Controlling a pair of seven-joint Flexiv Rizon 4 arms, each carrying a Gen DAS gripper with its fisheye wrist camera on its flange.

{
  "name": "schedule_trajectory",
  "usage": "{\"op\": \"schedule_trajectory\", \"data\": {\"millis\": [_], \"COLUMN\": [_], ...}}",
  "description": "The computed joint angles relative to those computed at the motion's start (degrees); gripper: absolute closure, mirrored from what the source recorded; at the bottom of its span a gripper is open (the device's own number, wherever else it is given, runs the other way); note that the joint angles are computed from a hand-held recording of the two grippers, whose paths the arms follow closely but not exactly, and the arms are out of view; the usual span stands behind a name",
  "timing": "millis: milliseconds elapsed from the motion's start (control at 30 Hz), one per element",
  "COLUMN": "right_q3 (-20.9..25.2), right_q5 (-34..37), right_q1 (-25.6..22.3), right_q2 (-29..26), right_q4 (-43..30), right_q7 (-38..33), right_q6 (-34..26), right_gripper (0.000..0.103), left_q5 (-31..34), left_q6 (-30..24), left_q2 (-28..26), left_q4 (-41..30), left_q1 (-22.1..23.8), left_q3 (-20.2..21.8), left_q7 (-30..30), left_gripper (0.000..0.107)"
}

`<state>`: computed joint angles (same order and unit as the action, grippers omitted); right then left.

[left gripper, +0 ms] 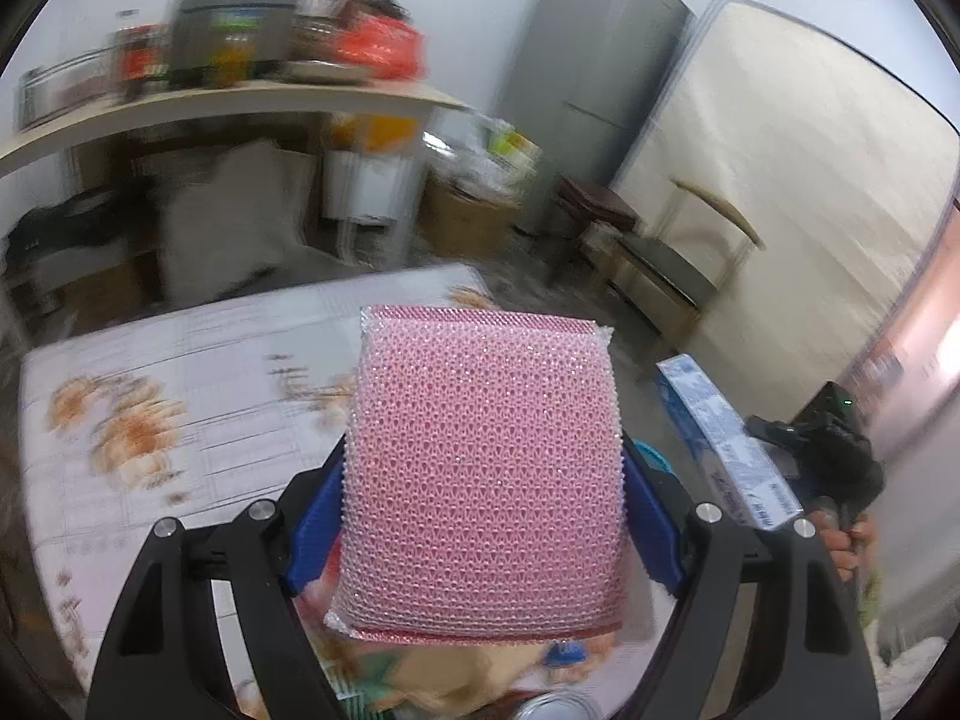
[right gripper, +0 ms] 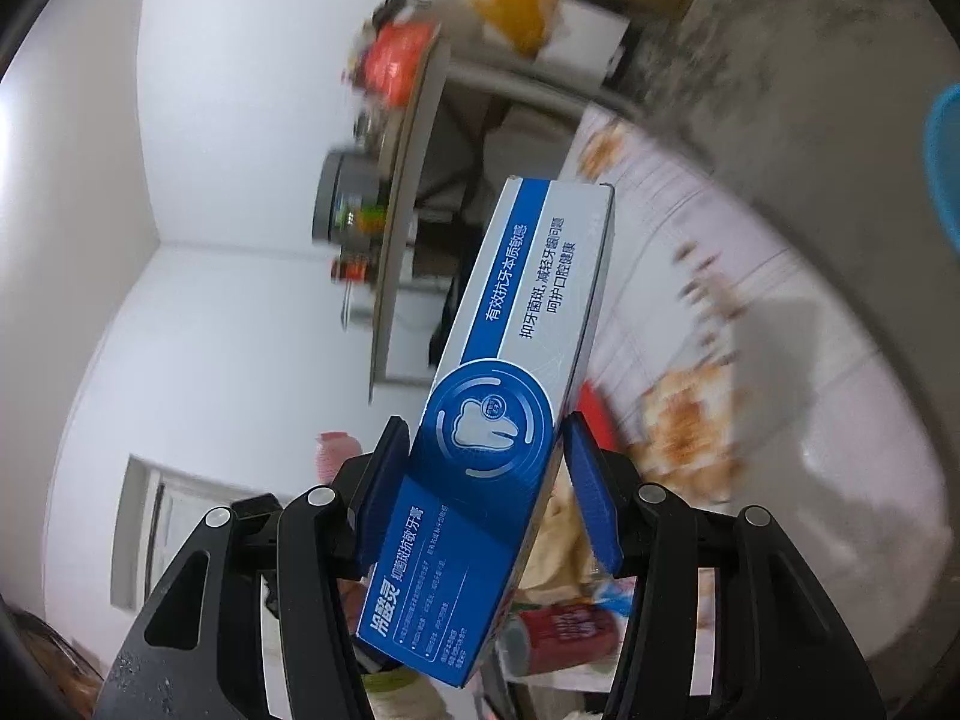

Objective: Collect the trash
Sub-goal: 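Carry both items to the wastebasket and open both grippers to drop them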

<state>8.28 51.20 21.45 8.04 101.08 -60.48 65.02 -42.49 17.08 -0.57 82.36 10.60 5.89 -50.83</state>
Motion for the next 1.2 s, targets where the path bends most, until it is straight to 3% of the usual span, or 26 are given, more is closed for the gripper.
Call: {"op": "schedule_trajectory", "data": {"millis": [200,367,467,667,733,767,800,867,967,1100,1200], "right_q3": [1.4,0.5,-2.3,-9.5,-12.4,-13.6,-16.3,-18.0,-17.4,-13.9,-10.2], "right_q5": [-6.6,-12.4,-13.0,-13.8,-13.0,-11.9,-9.1,-5.3,-0.8,4.1,3.3], "right_q1": [-4.1,-7.1,-7.0,-5.4,-5.4,-5.4,-4.6,-5.6,-7.6,-9.0,-10.9], "right_q2": [9.0,14.8,17.0,14.9,13.2,11.8,9.5,7.7,5.4,5.7,7.7], "right_q4": [12.9,21.6,25.9,28.4,27.4,26.6,25.2,24.9,25.5,27.5,29.6], "right_q7": [10.4,18.0,20.3,20.6,17.5,15.8,12.5,8.9,8.6,7.1,8.6], "right_q6": [6.7,6.7,5.7,4.0,3.2,3.4,3.3,3.1,4.0,5.2,5.8], "right_gripper": [0.053,0.053,0.053,0.052,0.049,0.043,0.033,0.032,0.032,0.032,0.032], "left_q5": [5.1,16.1,21.2,23.6,23.2,22.7,21.8,20.0,18.4,18.2,17.8], "left_q6": [-8.6,-13.0,-15.5,-19.1,-18.7,-17.8,-16.0,-12.1,-12.7,-13.0,-12.4], "left_q2": [-7.6,-15.8,-21.1,-32.0,-35.9,-37.2,-37.4,-37.6,-37.9,-36.0,-33.2], "left_q4": [-11.0,-21.3,-26.7,-36.0,-40.1,-41.4,-40.9,-39.4,-39.3,-36.3,-32.4], "left_q1": [-5.2,-12.4,-17.6,-25.6,-27.9,-28.6,-28.9,-29.5,-29.6,-29.2,-27.9], "left_q3": [-6.8,-11.2,-12.9,-15.1,-15.8,-15.9,-16.1,-16.6,-17.4,-17.3,-16.9], "left_q7": [-7.3,-12.8,-16.3,-22.7,-24.7,-25.9,-26.8,-28.5,-28.6,-25.9,-23.2], "left_gripper": [0.028,0.028,0.028,0.027,0.025,0.025,0.022,0.018,0.016,0.016,0.016]}}
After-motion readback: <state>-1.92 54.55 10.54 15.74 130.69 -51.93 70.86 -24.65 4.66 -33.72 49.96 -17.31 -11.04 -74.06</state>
